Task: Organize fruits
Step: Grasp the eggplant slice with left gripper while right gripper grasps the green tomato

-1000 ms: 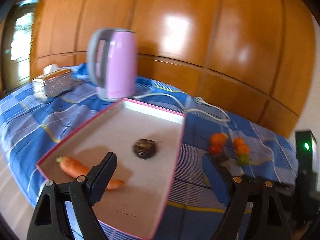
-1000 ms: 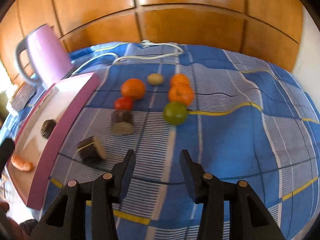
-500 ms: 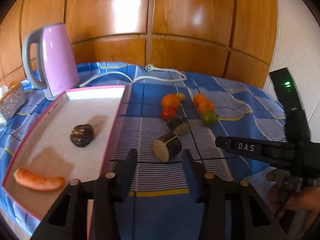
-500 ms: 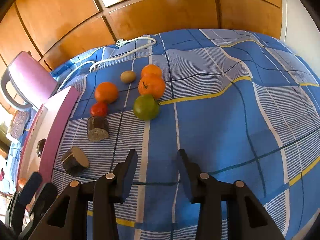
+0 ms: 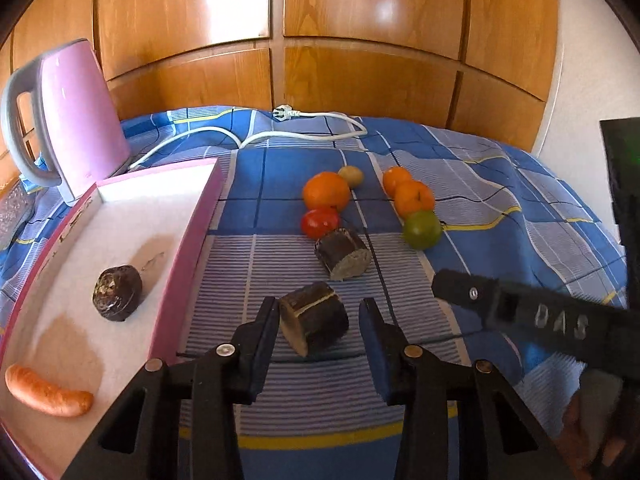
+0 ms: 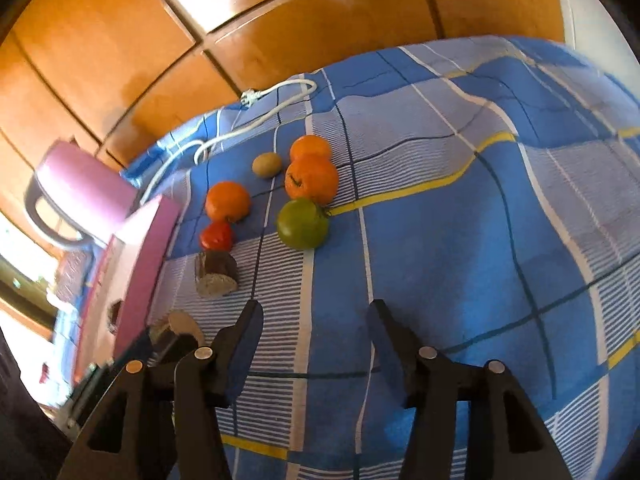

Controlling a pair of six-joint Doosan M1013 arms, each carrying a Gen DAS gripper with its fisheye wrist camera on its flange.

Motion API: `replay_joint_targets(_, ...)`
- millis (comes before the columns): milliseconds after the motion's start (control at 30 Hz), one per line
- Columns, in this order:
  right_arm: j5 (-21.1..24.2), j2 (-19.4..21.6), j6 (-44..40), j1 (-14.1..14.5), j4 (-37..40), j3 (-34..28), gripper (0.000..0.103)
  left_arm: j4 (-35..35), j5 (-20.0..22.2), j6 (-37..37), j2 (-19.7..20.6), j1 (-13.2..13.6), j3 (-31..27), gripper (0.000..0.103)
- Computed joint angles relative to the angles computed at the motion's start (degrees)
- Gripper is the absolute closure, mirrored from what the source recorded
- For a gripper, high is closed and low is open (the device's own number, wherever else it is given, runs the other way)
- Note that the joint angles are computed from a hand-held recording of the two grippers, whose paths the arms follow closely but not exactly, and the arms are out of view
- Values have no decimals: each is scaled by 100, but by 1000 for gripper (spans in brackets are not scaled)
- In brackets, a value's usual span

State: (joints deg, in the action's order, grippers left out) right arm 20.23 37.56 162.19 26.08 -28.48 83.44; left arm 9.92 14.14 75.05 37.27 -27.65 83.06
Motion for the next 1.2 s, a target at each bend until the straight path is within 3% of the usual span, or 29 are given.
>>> replay_joint_targets(100, 86, -19, 415, 46, -529, -8, 48, -311, 72, 166, 54, 38, -68, 68)
replay_joint_targets(200, 71, -43, 1162, 67, -1389, 31, 48, -623, -9, 375, 48, 66, -43, 68)
replay_joint_targets(400, 103, 113, 729, -3, -1091, -235, 48, -828, 36, 411, 73, 84, -61, 68)
replay_joint_targets(467, 235, 202, 558, -5, -1048, -391, 48, -962, 309, 385, 137, 113, -168, 69)
replay_joint_targets(567, 485, 324, 296, -9, -902, -598, 48, -1142, 257, 407, 125, 144, -155, 71)
replay_joint_targets(733, 780, 447, 219, -9, -950, -796, 48, -800, 165, 79, 129, 119, -128, 73)
replay_joint_targets(767, 804, 463, 203, -13, -932, -815, 49, -753, 98, 15, 129, 121, -107, 73)
replay_joint_targets(867, 743, 463, 177, -20, -957, -792, 68, -935, -5, 147, 130, 133, -77, 72)
replay_joint_targets(1200, 847, 431, -328, 98, -950, -765, 69, -448, -46, -224, 108, 105, -33, 75)
